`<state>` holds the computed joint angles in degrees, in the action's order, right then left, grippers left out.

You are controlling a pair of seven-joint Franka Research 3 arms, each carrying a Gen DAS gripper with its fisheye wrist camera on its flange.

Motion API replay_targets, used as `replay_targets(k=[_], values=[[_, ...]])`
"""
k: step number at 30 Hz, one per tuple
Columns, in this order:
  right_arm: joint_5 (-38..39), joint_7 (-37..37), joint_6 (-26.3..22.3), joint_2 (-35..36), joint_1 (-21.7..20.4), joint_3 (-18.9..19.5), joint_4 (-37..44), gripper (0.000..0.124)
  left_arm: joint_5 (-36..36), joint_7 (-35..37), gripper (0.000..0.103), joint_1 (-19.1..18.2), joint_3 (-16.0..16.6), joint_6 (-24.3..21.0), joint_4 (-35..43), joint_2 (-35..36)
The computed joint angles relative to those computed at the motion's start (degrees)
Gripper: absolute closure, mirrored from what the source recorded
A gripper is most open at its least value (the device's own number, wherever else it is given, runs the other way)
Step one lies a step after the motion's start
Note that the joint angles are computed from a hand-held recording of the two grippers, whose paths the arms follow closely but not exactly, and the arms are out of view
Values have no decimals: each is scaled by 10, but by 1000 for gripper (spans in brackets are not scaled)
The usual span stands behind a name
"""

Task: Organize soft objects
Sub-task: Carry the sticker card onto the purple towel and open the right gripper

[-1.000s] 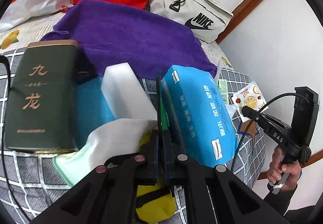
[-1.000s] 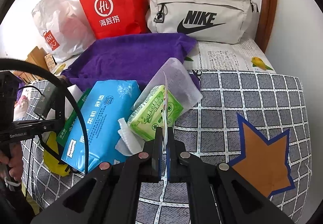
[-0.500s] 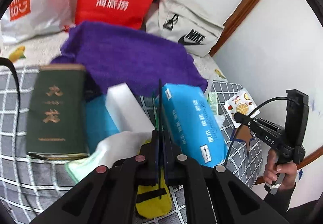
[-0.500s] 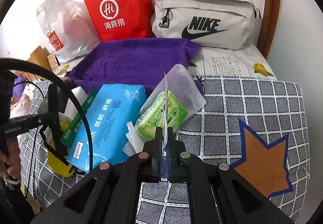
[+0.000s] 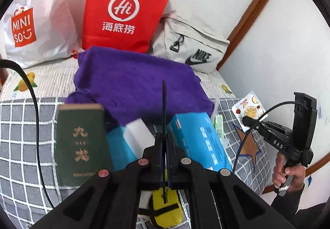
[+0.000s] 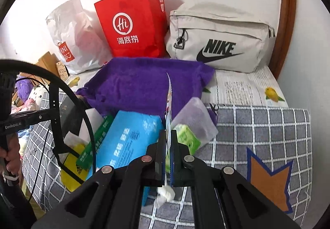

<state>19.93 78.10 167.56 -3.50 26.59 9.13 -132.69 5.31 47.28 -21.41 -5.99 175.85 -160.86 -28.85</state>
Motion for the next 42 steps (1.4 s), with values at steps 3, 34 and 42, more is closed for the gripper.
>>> replay_targets(k=[3, 34, 42], values=[[-7, 3, 0, 16, 0, 1, 22, 121, -3, 20, 99, -8, 25, -1, 6, -1], [-117, 91, -211, 382, 14, -42, 477, 121, -304, 420, 99, -59, 177, -75, 211, 203], [-99, 86, -262, 431, 6, -37, 542, 121, -343, 461, 99, -8, 141, -117, 263, 259]])
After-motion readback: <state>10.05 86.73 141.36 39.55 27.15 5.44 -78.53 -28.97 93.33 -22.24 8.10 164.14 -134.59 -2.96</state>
